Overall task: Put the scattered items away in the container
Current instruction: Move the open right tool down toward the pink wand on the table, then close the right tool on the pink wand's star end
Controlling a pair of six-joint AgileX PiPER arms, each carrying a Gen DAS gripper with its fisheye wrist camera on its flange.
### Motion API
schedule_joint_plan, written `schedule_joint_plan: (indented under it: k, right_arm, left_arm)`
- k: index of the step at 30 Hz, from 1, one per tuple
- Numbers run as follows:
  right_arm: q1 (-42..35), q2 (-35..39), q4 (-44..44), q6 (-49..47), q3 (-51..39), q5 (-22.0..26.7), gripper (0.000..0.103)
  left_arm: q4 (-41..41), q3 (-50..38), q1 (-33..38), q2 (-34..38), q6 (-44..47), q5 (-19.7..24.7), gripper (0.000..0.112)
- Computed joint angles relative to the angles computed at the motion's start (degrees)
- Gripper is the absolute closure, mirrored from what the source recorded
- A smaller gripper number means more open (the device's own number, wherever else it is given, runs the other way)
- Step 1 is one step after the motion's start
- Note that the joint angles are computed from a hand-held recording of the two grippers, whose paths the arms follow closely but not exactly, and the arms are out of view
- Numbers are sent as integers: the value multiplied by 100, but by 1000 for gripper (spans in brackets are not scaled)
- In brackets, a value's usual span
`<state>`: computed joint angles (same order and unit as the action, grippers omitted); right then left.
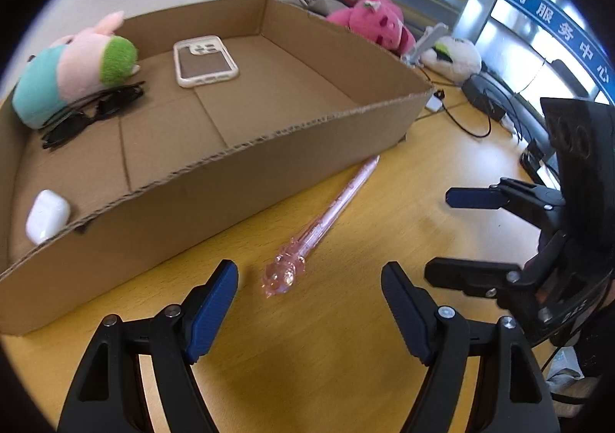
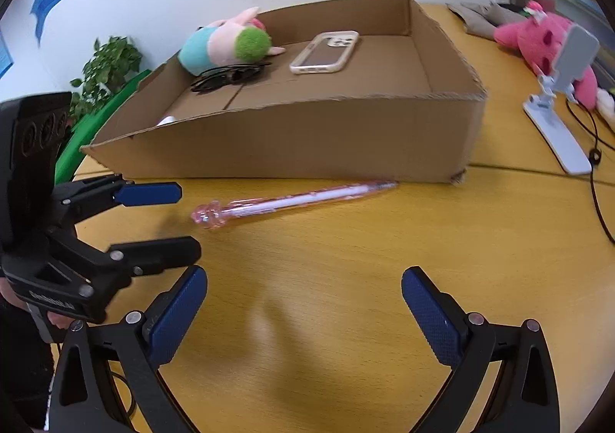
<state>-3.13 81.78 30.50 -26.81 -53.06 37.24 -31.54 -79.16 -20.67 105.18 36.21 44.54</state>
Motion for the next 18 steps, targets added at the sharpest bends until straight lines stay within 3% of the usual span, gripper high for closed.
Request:
schedule_joint_plan:
  k: [2, 4, 8, 10, 18]
  right_arm:
    - [-134, 38, -9, 102, -18, 71, 0]
    - [-284, 80, -13, 195, -50, 144, 0]
    - [-503, 212, 45, 279, -99, 263, 0]
    - [-504, 247, 45, 311, -120, 242, 0]
    - [-285, 452, 155, 604, -338, 235, 0]
  left_arm:
    - [59, -75, -42, 110, -24, 51, 43]
    - [110, -155, -77, 221, -59, 175, 57]
    - [-265, -104, 68, 220, 120, 339, 71]
    - [-278, -20, 87, 173, 86, 376, 84]
    - [219, 345, -248, -209, -621, 369, 86]
